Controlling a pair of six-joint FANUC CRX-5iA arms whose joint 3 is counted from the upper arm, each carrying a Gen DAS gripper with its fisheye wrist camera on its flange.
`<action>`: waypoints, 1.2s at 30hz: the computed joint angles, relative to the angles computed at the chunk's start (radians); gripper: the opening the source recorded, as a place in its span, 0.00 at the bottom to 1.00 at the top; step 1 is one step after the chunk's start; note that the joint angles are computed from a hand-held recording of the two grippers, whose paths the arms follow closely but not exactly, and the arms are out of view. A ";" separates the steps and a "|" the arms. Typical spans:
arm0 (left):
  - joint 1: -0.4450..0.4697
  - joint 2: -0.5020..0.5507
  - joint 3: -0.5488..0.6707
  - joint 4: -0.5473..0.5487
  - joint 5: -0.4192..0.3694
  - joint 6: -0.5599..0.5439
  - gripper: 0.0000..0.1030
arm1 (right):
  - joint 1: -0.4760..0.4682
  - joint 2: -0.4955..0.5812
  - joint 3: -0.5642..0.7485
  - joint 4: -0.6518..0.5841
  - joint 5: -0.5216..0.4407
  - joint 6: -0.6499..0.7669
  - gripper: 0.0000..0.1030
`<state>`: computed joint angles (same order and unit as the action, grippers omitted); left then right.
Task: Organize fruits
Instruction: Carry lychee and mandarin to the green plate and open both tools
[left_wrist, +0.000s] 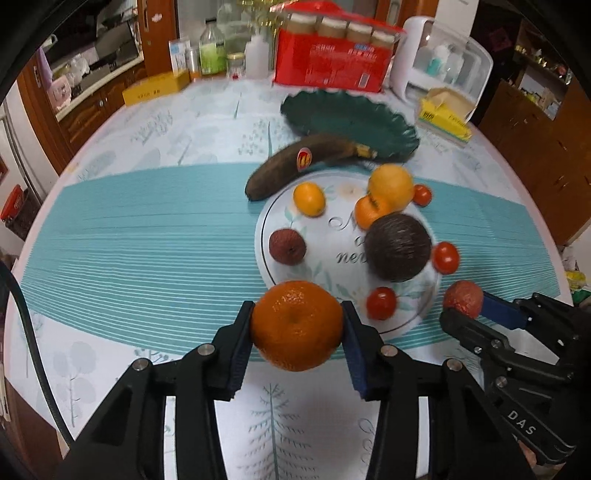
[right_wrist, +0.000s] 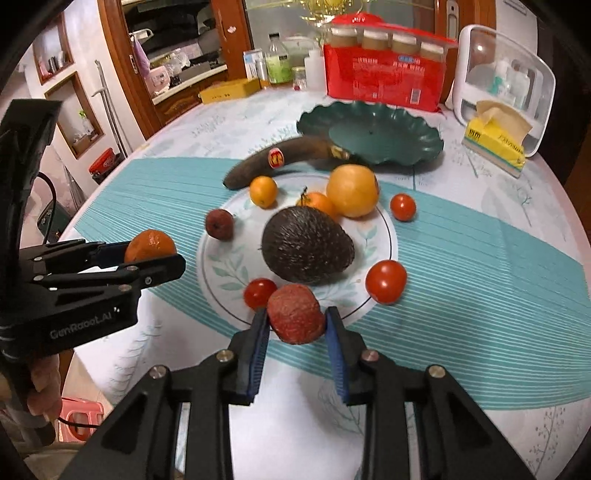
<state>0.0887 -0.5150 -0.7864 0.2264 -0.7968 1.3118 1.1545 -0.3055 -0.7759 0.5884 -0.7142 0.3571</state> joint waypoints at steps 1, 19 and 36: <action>0.000 -0.017 0.001 0.000 -0.008 -0.001 0.42 | 0.009 -0.010 0.000 0.003 -0.009 -0.004 0.30; -0.062 0.205 0.411 -0.039 0.072 0.038 0.42 | -0.206 0.071 0.348 -0.033 -0.084 0.281 0.30; -0.097 0.843 0.768 0.026 0.013 0.062 0.42 | -0.585 0.622 0.830 -0.550 -0.123 0.672 0.30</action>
